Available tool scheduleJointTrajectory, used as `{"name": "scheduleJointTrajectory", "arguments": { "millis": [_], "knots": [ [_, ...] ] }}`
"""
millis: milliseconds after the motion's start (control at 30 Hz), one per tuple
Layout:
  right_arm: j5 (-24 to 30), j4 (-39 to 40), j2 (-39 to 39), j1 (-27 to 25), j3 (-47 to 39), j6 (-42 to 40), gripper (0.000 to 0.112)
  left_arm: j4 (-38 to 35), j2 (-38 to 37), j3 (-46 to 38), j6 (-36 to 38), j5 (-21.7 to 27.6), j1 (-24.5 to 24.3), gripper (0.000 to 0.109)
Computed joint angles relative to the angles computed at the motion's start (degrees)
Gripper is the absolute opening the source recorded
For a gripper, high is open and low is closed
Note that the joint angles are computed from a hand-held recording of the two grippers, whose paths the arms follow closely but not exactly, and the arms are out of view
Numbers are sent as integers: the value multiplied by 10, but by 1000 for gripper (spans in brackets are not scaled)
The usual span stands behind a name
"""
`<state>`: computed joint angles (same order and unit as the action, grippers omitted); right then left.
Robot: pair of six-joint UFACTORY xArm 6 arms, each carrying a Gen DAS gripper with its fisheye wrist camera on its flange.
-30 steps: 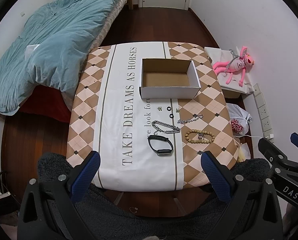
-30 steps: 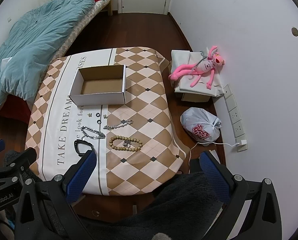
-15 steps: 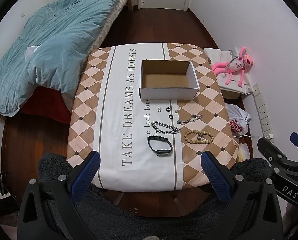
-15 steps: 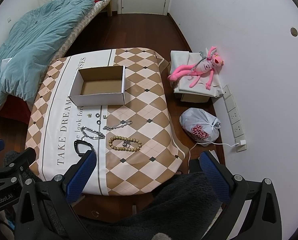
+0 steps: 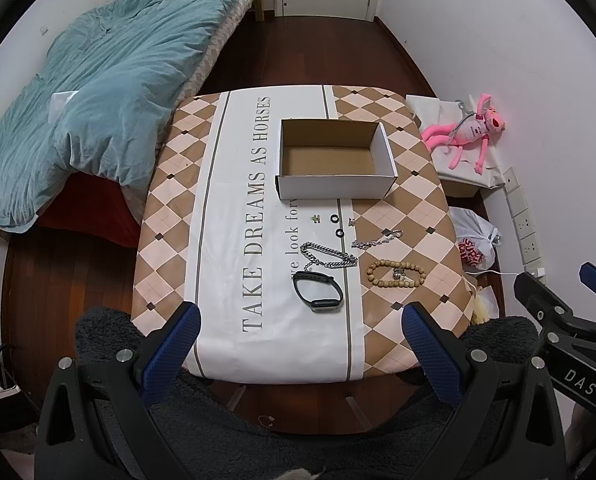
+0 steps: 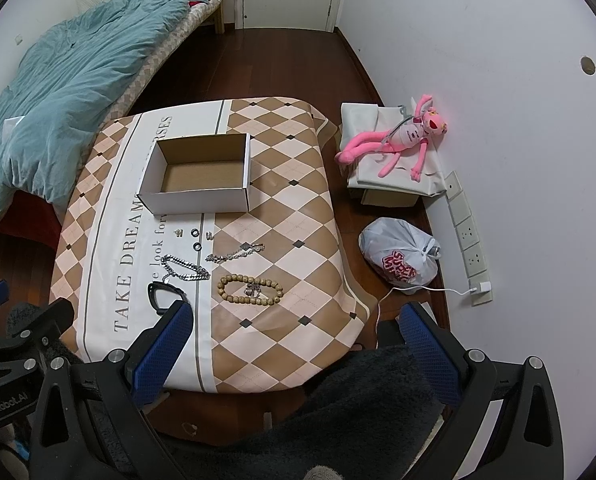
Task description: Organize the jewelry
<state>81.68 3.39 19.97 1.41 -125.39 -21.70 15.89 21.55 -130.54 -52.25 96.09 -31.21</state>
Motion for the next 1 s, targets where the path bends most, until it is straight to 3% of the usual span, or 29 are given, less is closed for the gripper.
{"name": "scheduleJointTrajectory", "arguments": {
  "millis": [167, 233, 433, 700, 1000],
  "knots": [
    [-2, -3, 25, -3, -20, 16, 103, 18, 30, -32, 8, 8, 5, 103],
    [6, -8, 55, -6, -49, 30, 103, 23, 16, 18, 6, -18, 11, 103],
    [-47, -28, 69, 0, 29, 63, 103, 28, 11, 104, 9, -61, 31, 103],
    [-86, -35, 122, 6, 73, 90, 89, -17, -2, 219, 4, -110, 65, 102],
    [-108, -41, 145, 16, 109, 98, 79, -111, -12, 301, 32, -205, 73, 102]
  ]
}}
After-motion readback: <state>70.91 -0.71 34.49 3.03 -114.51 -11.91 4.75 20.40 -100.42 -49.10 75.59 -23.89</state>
